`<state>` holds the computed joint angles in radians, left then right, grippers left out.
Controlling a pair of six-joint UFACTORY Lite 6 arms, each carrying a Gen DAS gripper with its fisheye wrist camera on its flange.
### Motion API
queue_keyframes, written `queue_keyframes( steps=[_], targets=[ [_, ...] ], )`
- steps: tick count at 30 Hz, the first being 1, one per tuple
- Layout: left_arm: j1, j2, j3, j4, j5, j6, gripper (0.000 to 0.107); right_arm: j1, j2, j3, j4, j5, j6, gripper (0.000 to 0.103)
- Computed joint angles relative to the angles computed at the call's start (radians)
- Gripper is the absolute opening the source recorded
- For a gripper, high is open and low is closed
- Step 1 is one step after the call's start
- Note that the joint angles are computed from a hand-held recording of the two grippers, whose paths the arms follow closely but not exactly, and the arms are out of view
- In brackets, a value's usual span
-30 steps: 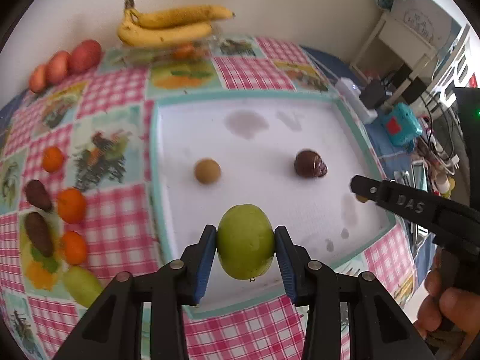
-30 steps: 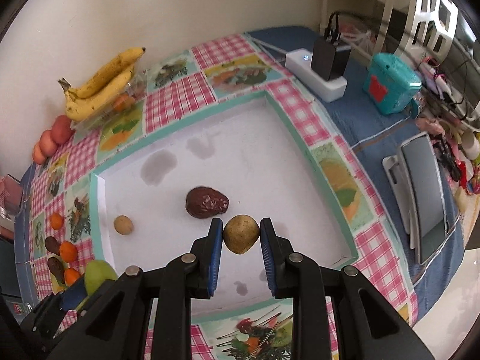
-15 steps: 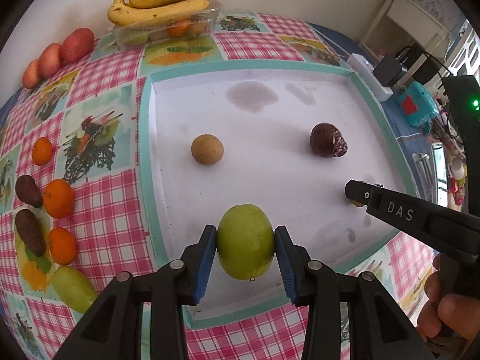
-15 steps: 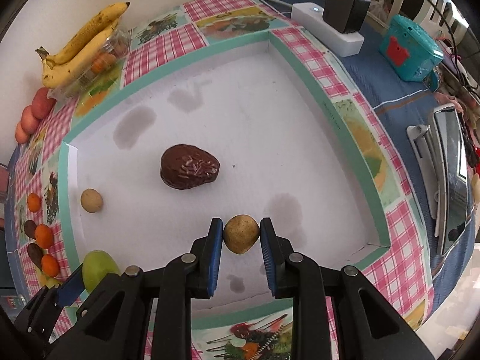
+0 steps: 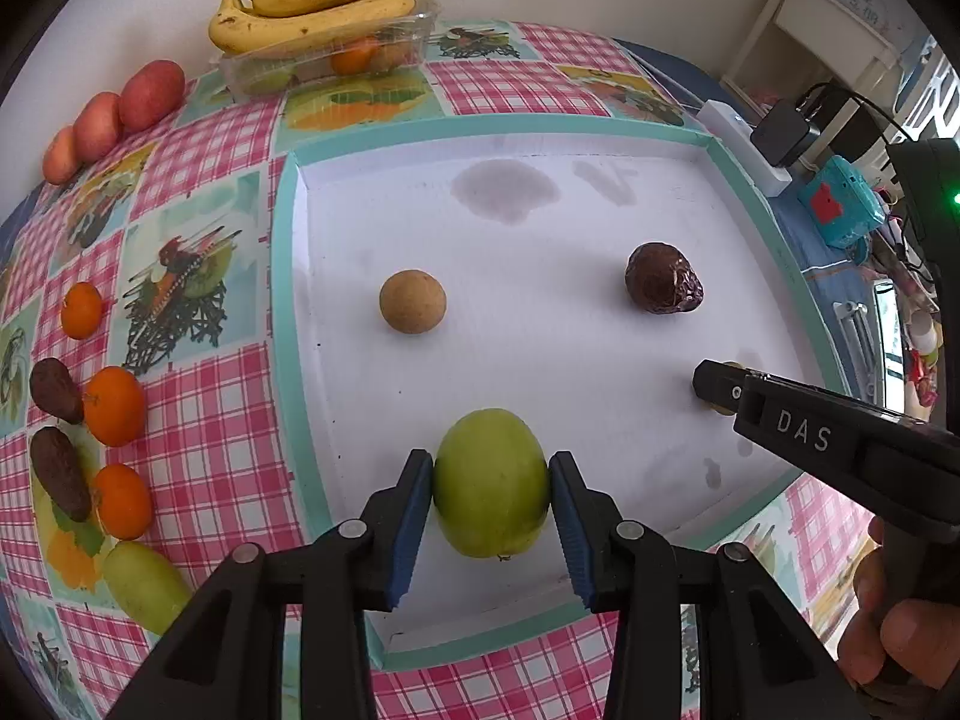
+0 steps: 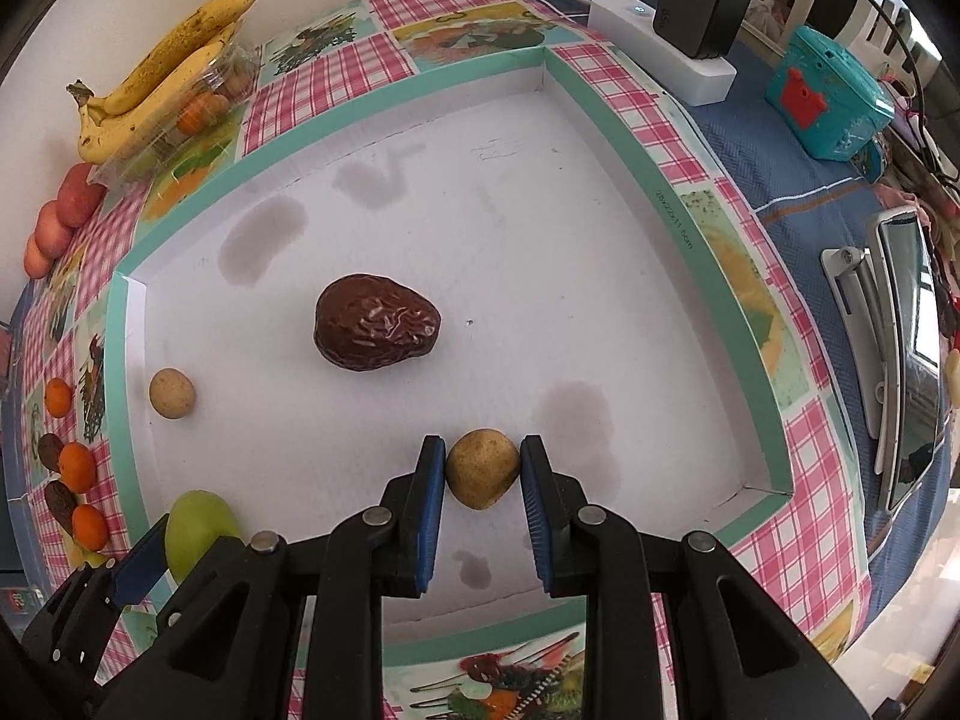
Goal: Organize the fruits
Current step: 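Carry the tuber with the right tool while the left tool carries the guava over the tray, then open the right tool to drop the tuber while the left tool releases the guava in the tray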
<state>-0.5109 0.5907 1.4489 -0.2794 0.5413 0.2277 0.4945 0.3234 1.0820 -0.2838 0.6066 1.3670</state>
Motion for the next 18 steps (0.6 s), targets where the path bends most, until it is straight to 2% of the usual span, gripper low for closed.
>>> queue_keyframes(
  steps=[2, 4, 5, 8, 10, 12, 16, 18],
  targets=[
    [0.001, -0.009, -0.004, -0.009, -0.001, 0.014, 0.044, 0.0, -0.004, -0.001, 0.0, 0.003, 0.002, 0.028],
    [0.0, -0.026, -0.014, -0.014, -0.006, 0.026, 0.049, 0.001, -0.014, -0.007, -0.006, 0.007, 0.01, 0.037],
    [0.002, -0.034, -0.018, -0.015, -0.008, 0.034, 0.052, 0.002, -0.016, -0.006, -0.013, 0.013, 0.015, 0.045],
    [0.001, -0.059, -0.025, -0.004, -0.015, 0.028, 0.054, 0.007, -0.026, -0.001, -0.034, 0.026, 0.034, 0.047],
    [0.008, -0.074, -0.029, -0.006, -0.017, 0.026, 0.058, 0.009, -0.037, -0.003, -0.053, 0.032, 0.054, 0.053],
    [0.024, -0.088, -0.031, -0.008, -0.018, 0.019, 0.063, 0.012, -0.043, -0.003, -0.074, 0.04, 0.076, 0.069],
    [0.053, -0.11, -0.039, 0.017, -0.03, -0.024, 0.072, 0.011, -0.04, 0.005, -0.086, 0.046, 0.084, 0.071],
    [0.068, -0.118, -0.042, 0.069, -0.038, -0.081, 0.077, 0.012, -0.035, 0.009, -0.09, 0.05, 0.085, 0.079]
  ],
)
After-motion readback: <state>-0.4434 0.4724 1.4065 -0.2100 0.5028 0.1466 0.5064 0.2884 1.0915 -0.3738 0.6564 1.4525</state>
